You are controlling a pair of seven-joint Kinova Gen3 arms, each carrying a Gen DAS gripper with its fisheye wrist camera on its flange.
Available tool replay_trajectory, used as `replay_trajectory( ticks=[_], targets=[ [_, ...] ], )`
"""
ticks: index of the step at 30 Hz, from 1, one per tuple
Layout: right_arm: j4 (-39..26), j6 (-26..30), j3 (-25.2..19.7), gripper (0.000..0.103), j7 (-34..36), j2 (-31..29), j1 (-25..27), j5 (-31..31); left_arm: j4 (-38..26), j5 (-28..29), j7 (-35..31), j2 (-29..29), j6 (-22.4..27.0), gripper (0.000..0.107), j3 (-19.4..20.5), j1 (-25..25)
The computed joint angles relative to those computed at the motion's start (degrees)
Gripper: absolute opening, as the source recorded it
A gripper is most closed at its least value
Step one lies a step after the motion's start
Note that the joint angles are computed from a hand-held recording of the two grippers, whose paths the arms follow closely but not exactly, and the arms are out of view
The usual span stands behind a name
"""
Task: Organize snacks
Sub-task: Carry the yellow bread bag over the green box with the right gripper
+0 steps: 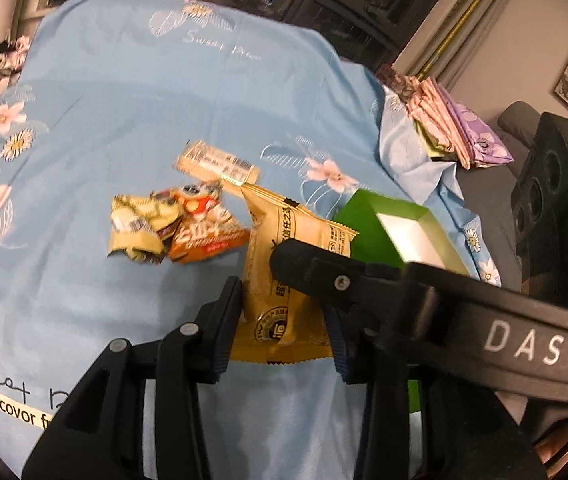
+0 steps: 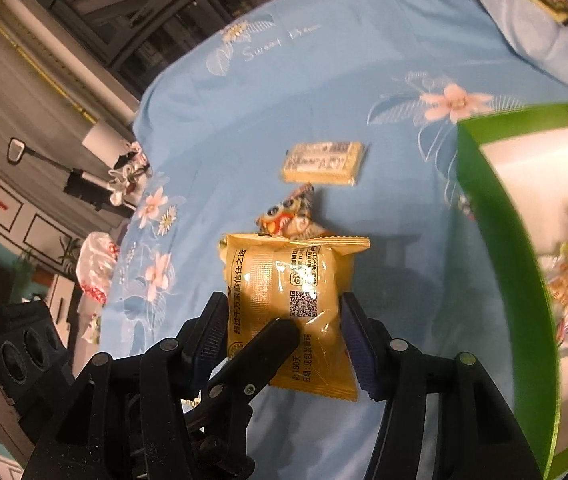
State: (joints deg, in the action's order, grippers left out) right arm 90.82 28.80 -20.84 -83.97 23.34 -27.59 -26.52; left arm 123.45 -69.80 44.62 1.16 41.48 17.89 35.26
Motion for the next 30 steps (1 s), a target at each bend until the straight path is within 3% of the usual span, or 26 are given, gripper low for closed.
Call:
replay_trajectory(
  ticks=[4, 12, 19, 30],
  targets=[
    [1.08, -1.42, 0.31, 0.06, 0.24, -1.99, 0.65, 0.09, -2.41, -0.63, -2.68, 0.83, 1.43, 0.039, 0.13, 0.47],
    [4.22, -4.17, -0.09, 0.06, 2.89, -5.81, 5.52, -3.17, -7.94, -3.15, -8.25, 4.02, -0.71, 0.039, -1.6, 1.34],
    [6.26, -5.62, 0.73, 0.06, 4.82, -7.88, 9.41, -7.16, -13.27, -1.92, -16.34, 6.99, -5.6, 0.039, -4.45, 1.8],
    [7.67, -4.68, 1.57, 0.06, 9.51, -8.57, 15.33, -14.25, -21.57, 6.37, -30.81, 12.04, -9.87, 0.038, -9.25, 4.42]
  ],
)
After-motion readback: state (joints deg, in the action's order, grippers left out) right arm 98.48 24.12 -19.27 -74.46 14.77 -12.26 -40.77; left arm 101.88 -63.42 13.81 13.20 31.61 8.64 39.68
